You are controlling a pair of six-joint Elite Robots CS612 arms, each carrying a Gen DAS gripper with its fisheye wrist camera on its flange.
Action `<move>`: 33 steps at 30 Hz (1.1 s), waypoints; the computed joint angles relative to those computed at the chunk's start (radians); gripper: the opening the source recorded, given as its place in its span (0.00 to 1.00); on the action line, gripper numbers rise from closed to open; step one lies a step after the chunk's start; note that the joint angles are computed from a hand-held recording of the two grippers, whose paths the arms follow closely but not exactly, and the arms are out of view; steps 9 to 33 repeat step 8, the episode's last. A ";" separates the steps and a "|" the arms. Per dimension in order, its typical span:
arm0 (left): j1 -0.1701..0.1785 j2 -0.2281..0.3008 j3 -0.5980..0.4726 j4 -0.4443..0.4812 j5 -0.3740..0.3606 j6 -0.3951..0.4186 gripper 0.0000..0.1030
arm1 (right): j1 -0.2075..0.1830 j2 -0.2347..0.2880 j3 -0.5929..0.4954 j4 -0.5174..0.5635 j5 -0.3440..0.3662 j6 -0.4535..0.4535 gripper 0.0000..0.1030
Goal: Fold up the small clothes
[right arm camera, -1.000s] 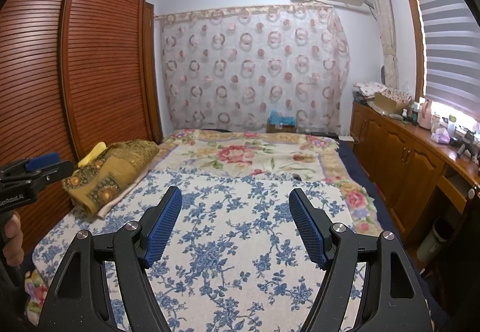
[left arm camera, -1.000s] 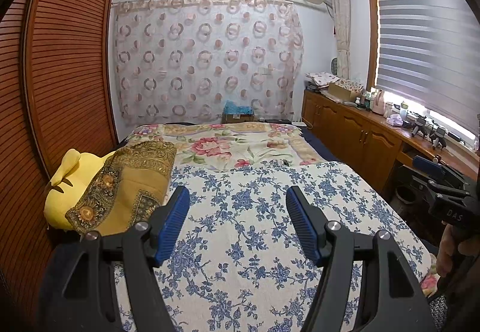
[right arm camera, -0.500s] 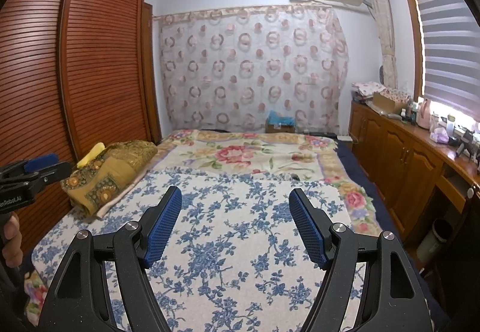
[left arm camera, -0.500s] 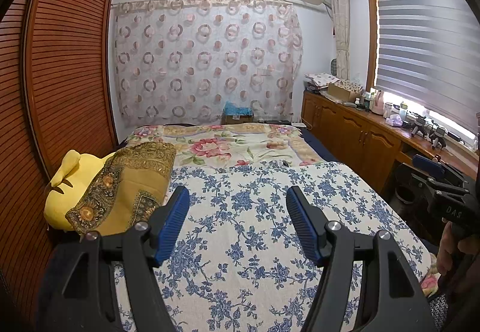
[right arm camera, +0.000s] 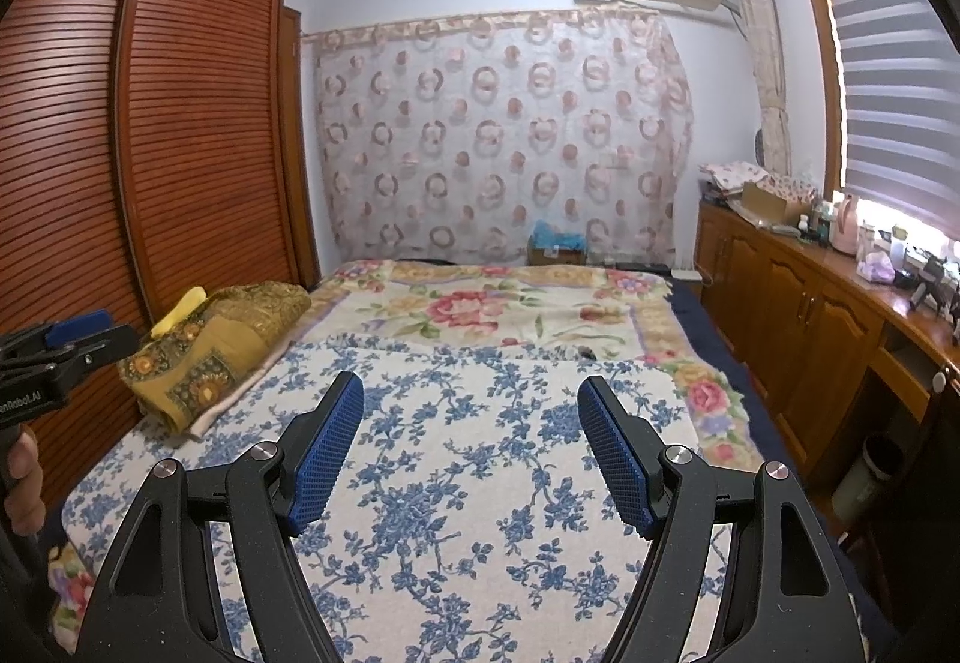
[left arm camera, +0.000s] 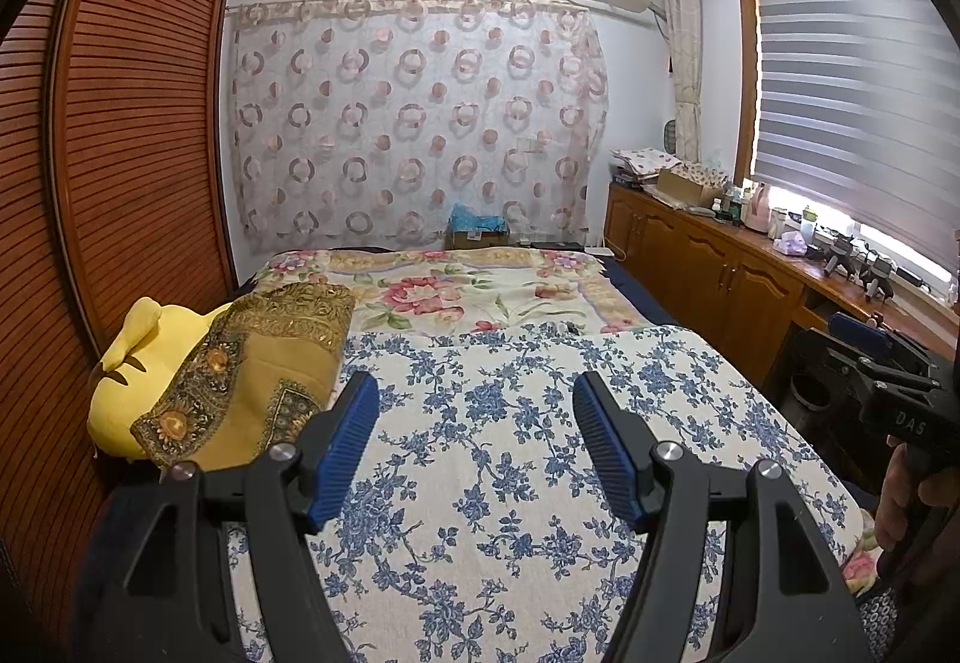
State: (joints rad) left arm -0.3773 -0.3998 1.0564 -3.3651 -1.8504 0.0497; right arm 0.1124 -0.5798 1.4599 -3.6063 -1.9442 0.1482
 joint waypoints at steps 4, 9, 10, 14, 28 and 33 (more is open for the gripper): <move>0.001 0.000 0.000 0.001 -0.001 0.001 0.66 | 0.000 0.000 0.000 -0.001 0.001 0.000 0.74; -0.001 -0.003 0.004 0.002 0.001 0.002 0.66 | 0.000 0.000 0.000 -0.001 0.000 0.000 0.74; -0.001 -0.003 0.004 0.002 0.001 0.002 0.66 | 0.000 0.000 0.000 -0.001 0.000 0.000 0.74; -0.001 -0.003 0.004 0.002 0.001 0.002 0.66 | 0.000 0.000 0.000 -0.001 0.000 0.000 0.74; -0.001 -0.003 0.004 0.002 0.001 0.002 0.66 | 0.000 0.000 0.000 -0.001 0.000 0.000 0.74; -0.001 -0.003 0.004 0.002 0.001 0.002 0.66 | 0.000 0.000 0.000 -0.001 0.000 0.000 0.74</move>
